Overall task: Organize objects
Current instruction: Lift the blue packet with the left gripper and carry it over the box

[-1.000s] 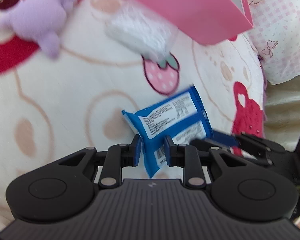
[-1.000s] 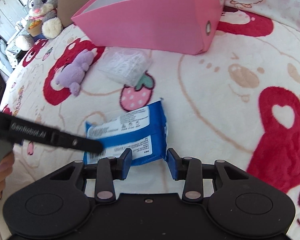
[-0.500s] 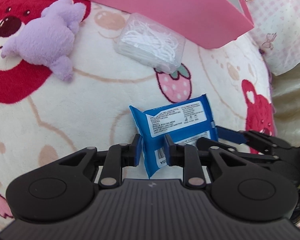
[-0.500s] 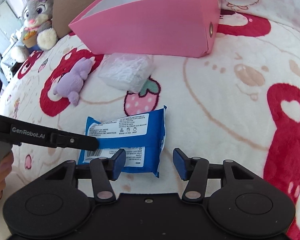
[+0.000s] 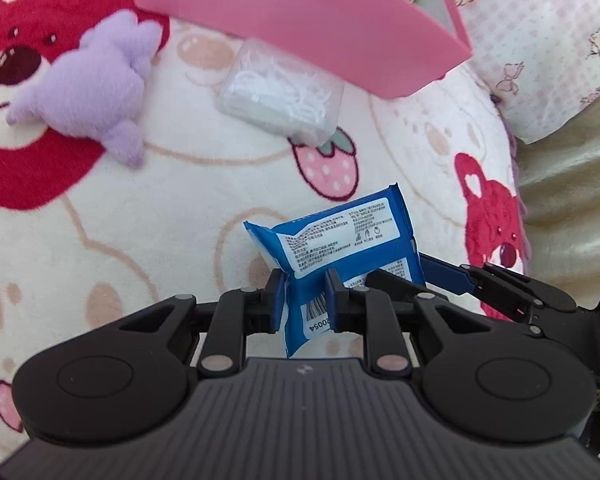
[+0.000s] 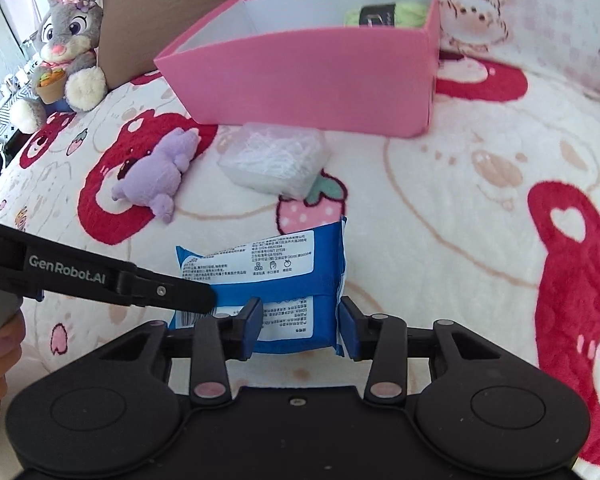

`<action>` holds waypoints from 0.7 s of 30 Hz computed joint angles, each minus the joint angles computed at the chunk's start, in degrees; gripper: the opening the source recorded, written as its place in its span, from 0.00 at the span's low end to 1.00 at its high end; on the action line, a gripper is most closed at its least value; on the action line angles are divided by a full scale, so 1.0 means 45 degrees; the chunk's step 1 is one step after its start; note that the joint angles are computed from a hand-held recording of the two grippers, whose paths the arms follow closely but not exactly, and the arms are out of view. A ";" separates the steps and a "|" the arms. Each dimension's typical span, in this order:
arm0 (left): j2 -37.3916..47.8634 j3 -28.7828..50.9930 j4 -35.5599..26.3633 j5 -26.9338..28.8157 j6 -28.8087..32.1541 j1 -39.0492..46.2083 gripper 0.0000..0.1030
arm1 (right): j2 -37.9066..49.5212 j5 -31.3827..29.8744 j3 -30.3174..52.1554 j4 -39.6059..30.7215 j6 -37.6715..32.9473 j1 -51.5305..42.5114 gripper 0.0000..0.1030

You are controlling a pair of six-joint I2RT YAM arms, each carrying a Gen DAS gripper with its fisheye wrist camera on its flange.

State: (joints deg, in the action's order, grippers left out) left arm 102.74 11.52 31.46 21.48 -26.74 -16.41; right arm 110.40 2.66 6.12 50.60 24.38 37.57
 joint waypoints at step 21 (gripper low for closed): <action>-1.0016 0.0180 -1.0242 0.1748 0.4485 0.3671 0.22 | -0.5796 0.6097 0.2780 -0.9239 0.4318 0.6970 0.83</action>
